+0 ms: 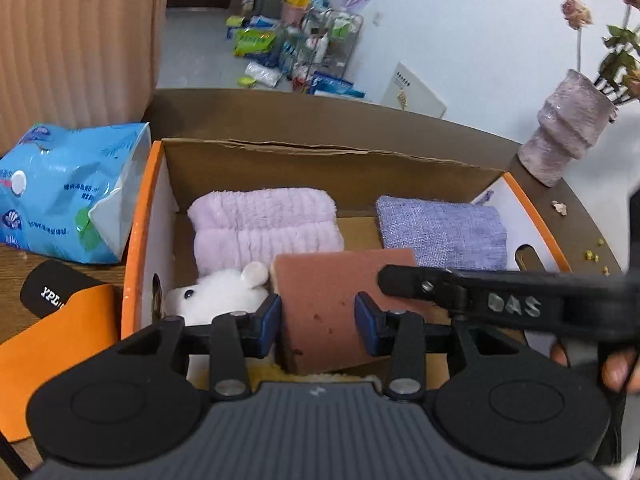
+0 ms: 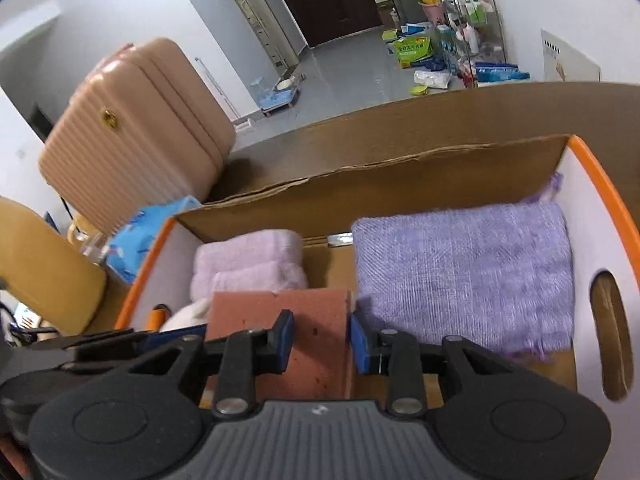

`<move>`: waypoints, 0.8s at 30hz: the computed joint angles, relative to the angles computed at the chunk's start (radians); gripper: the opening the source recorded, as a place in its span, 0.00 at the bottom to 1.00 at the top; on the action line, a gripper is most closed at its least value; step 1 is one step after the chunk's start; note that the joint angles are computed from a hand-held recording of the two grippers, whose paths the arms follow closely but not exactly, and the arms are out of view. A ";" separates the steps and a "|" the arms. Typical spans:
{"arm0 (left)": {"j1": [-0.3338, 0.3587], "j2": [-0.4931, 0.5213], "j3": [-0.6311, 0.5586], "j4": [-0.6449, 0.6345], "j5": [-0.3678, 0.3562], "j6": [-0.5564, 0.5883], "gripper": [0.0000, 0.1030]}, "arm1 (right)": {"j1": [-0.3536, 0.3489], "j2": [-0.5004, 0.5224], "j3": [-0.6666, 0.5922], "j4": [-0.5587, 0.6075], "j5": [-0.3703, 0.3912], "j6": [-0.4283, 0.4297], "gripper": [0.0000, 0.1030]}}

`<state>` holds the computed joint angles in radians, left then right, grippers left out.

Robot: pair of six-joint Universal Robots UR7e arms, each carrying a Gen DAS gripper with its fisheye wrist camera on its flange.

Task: Organize soft objects
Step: 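Open both grippers to release the sponge in the box, then withdraw both grippers from the box back over the table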

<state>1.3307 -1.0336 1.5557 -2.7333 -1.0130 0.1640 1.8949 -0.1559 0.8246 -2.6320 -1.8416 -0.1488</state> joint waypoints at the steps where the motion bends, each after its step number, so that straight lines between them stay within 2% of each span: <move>1: 0.000 -0.002 0.016 -0.031 0.002 0.029 0.40 | 0.002 0.009 -0.015 0.010 -0.003 -0.007 0.31; 3: -0.002 -0.001 0.027 -0.054 0.013 0.044 0.40 | 0.004 0.019 -0.031 0.020 -0.006 -0.024 0.32; 6: -0.014 -0.006 0.032 -0.040 0.040 0.035 0.41 | 0.003 0.033 -0.059 0.042 -0.016 -0.010 0.41; 8: -0.033 -0.019 0.058 -0.057 0.070 0.051 0.41 | -0.003 0.024 -0.050 0.044 -0.011 -0.006 0.44; 11: -0.067 -0.045 0.098 -0.115 0.104 0.079 0.45 | -0.008 -0.037 0.045 0.019 0.019 -0.006 0.45; 14: -0.105 -0.110 0.158 -0.138 0.113 0.087 0.48 | 0.002 -0.115 0.165 -0.083 0.030 -0.021 0.45; 16: -0.138 -0.158 0.203 -0.153 0.140 0.093 0.49 | 0.011 -0.177 0.248 -0.142 0.035 -0.040 0.50; 19: -0.186 -0.231 0.265 -0.163 0.181 0.085 0.50 | 0.026 -0.285 0.386 -0.237 0.027 -0.069 0.53; 24: -0.272 -0.352 0.388 -0.193 0.250 0.043 0.52 | 0.052 -0.449 0.611 -0.416 -0.027 -0.143 0.60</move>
